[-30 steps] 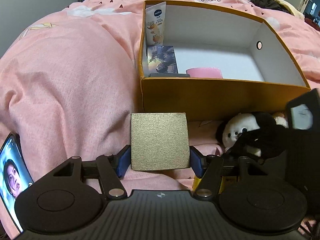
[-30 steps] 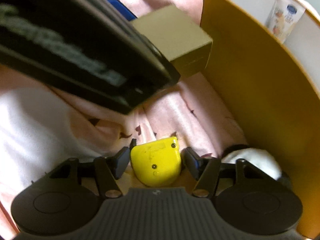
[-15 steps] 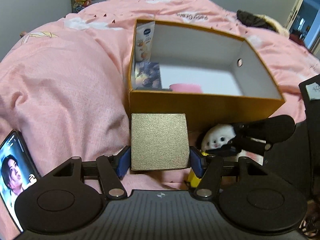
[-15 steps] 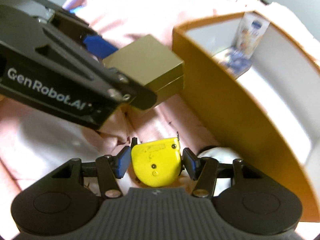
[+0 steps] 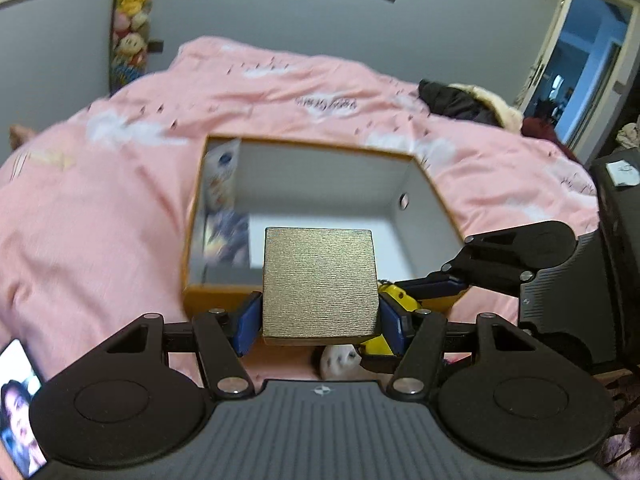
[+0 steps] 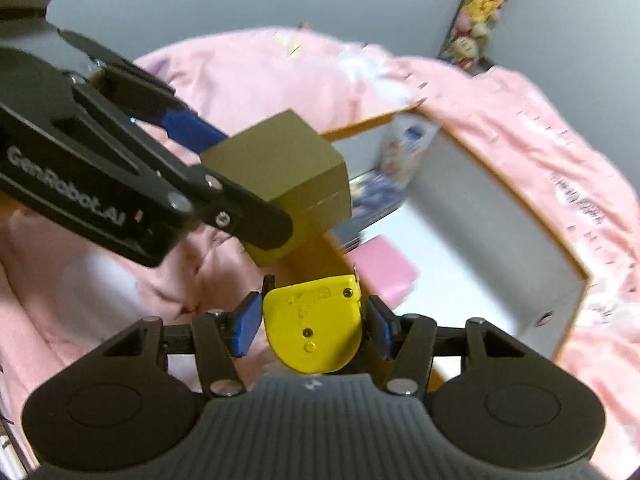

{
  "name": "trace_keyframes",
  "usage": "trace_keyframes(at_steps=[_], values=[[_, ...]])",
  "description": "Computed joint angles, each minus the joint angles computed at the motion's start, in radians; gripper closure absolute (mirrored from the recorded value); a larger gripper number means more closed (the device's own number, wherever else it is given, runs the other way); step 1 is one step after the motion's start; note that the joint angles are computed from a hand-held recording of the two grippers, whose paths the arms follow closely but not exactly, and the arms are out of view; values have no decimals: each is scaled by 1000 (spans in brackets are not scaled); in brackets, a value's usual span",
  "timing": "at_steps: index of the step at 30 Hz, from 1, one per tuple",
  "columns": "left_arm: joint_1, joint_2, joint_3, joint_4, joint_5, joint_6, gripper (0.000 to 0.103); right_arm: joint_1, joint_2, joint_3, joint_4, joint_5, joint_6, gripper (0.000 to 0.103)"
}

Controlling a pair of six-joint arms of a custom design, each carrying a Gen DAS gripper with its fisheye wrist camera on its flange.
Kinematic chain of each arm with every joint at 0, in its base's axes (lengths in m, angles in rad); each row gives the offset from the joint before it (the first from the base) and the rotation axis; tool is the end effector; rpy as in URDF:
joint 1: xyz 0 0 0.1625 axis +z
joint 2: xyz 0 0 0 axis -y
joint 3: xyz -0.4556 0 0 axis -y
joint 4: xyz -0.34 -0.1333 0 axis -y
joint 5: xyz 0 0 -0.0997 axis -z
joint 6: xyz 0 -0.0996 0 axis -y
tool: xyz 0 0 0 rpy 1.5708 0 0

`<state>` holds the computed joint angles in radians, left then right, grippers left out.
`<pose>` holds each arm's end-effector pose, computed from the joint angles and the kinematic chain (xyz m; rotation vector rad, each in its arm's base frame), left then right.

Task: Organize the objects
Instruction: 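Lower the gold box into the shoebox and open the left tool while the right tool carries the tape measure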

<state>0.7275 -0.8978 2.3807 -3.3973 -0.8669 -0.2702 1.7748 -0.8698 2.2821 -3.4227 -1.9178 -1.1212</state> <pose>-0.1921 -0.4358 0.1422 0.5716 2.5217 -0.8809 0.1941 -0.4476 0.1326 1.5323 -2.1307 0.3219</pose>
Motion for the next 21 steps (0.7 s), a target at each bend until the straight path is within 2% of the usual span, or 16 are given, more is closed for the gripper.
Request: trace_keyframes(at_steps=[4,8,13,16,19,21], values=[[11,35,-58,-25,0,54,33,5,-25,-13,-55,5,1,45],[32,74,-114,-46,8,97,33,-4,-9,-59,-96,7,9,45],[80,108,-199,-17,11,123,33,-26,9,-151,-7,13,68,45],[112,128,-248,10,7,102,33,-41,70,-224,7,-10,76,45],[150,148,-294,33,-18,100,33,-50,110,-273,28,-45,94,45],[189,154,-333,71,-67,100,33,-58,131,-311,56,-62,111,45]])
